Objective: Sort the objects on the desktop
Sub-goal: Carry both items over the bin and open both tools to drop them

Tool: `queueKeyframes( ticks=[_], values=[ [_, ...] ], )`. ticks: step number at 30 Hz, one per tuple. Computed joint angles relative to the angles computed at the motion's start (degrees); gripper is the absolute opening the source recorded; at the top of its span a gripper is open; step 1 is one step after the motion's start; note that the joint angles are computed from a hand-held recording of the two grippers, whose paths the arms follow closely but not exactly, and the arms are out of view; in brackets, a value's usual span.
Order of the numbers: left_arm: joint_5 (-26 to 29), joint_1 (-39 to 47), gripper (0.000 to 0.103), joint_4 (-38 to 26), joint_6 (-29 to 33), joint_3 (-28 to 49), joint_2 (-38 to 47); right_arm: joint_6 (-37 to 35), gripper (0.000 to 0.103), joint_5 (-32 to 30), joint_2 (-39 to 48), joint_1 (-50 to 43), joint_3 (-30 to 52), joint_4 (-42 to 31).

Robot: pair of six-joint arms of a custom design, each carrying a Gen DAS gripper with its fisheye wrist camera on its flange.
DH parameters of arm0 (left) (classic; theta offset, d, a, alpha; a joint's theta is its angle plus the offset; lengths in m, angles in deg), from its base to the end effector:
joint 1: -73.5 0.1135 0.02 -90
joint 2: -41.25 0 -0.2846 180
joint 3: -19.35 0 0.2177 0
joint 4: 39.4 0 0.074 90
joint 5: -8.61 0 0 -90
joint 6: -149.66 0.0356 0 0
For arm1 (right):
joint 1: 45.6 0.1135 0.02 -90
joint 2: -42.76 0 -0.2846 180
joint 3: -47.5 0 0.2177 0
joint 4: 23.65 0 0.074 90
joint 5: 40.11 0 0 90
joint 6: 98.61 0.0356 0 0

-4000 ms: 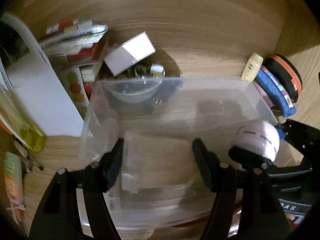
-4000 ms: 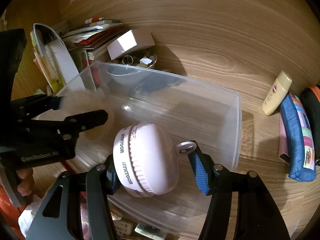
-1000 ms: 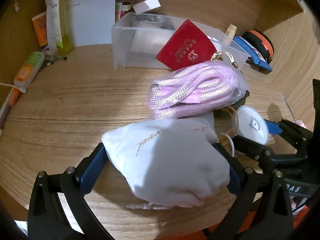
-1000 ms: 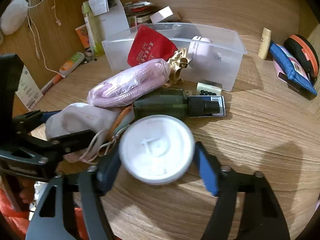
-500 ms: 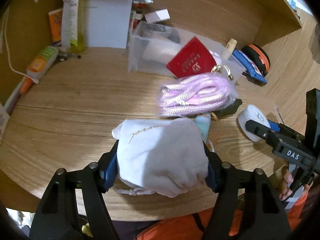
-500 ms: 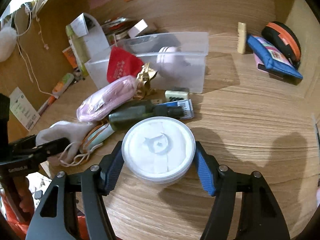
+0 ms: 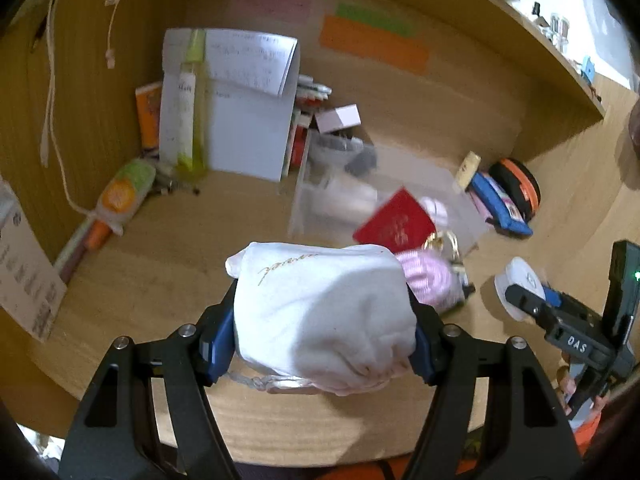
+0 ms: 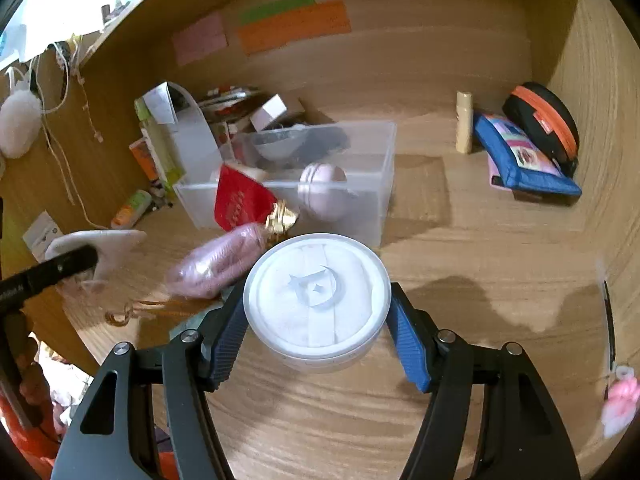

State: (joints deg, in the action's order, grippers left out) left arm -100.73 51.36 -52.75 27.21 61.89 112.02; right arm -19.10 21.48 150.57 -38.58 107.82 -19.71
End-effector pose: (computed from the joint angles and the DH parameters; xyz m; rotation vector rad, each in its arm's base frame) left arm 0.1884 -0.0639 0.2078 -0.3728 2.2193 -0.1229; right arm 0.3259 0.0572 0.1514 -0.5880 2.2015 0.5437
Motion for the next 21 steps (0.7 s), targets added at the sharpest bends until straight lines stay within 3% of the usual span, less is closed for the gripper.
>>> queueKeyframes(
  ticks=[11, 15, 21],
  values=[
    [4.9, 6.9, 0.069, 2.2, 5.6, 9.5, 5.7, 1.0, 0.063, 0.2, 1.8, 0.9, 9.2, -5.4],
    [9.2, 9.7, 0.069, 2.9, 7.8, 14.7, 10.0, 1.2, 0.063, 0.8, 3.2, 1.4, 15.3, -9.2],
    [11.5, 11.2, 0.069, 2.8, 10.4, 23.6, 18.9, 1.2, 0.063, -1.3, 7.1, 1.8, 25.9, -16.9]
  ],
)
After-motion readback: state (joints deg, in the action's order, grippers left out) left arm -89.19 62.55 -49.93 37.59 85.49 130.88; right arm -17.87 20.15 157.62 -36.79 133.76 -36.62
